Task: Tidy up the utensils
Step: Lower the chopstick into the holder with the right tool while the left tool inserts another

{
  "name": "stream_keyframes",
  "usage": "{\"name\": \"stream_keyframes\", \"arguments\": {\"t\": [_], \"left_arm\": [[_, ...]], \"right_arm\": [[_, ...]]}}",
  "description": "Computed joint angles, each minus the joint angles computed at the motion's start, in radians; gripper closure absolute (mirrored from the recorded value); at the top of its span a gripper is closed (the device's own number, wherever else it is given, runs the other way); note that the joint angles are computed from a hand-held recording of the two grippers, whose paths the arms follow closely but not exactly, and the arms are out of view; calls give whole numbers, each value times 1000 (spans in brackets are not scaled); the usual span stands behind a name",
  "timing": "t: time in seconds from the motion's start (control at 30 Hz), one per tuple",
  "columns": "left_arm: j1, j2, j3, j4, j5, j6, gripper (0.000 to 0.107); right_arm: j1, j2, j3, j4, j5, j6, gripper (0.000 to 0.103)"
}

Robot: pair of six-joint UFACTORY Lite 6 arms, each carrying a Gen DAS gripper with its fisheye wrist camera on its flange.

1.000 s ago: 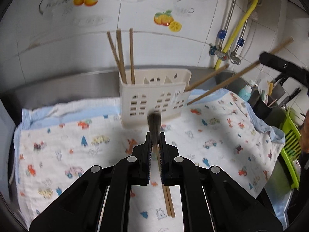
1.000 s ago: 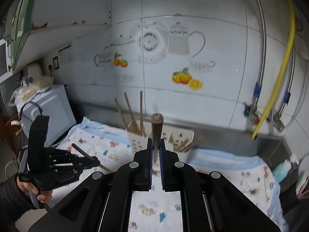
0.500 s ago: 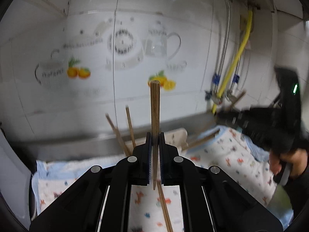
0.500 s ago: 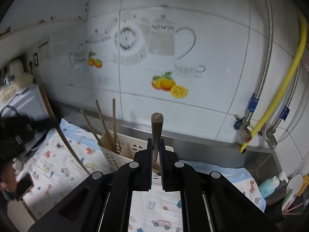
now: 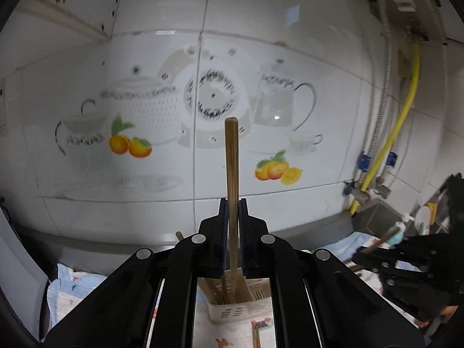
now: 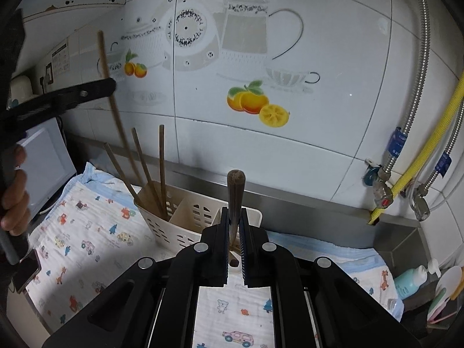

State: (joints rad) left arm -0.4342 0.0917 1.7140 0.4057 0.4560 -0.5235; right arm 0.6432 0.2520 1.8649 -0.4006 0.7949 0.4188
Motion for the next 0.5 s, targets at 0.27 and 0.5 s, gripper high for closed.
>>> {"name": "stream_keyframes", "arguments": {"t": [0.27,0.5], "left_arm": [[46,62,-51,-63,-46,30,101],[52,57,-78,-114,-57,84,101]], "right_arm": [[-12,-8,-44,11,-33,-5,96],[-3,-20,-68,-16,-40,32,96]]}}
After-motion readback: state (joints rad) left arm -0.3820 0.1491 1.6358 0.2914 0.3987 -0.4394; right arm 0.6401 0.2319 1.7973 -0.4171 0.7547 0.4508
